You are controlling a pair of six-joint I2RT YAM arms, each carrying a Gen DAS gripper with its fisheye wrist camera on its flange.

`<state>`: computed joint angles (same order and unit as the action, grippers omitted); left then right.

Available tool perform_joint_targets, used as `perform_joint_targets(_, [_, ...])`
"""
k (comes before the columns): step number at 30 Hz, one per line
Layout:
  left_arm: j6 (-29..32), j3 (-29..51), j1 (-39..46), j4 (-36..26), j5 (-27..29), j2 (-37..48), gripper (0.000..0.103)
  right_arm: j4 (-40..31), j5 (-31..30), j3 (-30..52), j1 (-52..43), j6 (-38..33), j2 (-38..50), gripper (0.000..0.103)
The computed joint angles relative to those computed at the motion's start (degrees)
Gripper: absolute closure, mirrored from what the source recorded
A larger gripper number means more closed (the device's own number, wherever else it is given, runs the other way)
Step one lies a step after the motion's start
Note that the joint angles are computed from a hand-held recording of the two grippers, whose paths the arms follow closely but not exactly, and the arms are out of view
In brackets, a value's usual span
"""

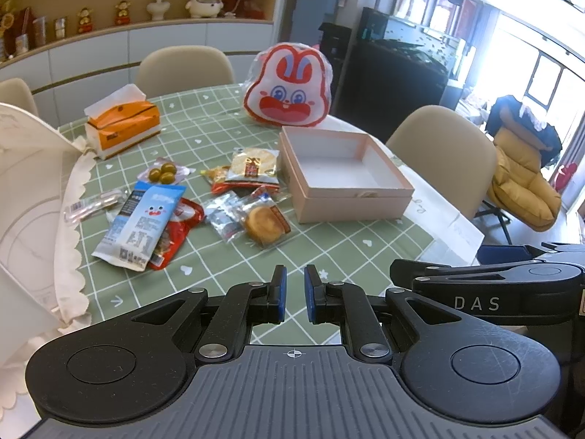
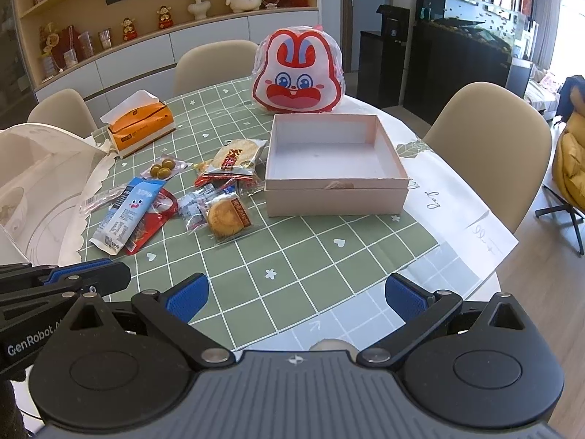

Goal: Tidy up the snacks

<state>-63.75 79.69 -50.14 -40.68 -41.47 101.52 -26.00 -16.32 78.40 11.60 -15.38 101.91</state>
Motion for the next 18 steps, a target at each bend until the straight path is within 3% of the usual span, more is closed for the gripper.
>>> perform_joint_targets(18, [0.6, 0.6, 1.4, 1.3, 2.1, 1.4, 0.089, -1.6, 1.0, 2.9, 0.4, 0.1, 2.7, 0.000])
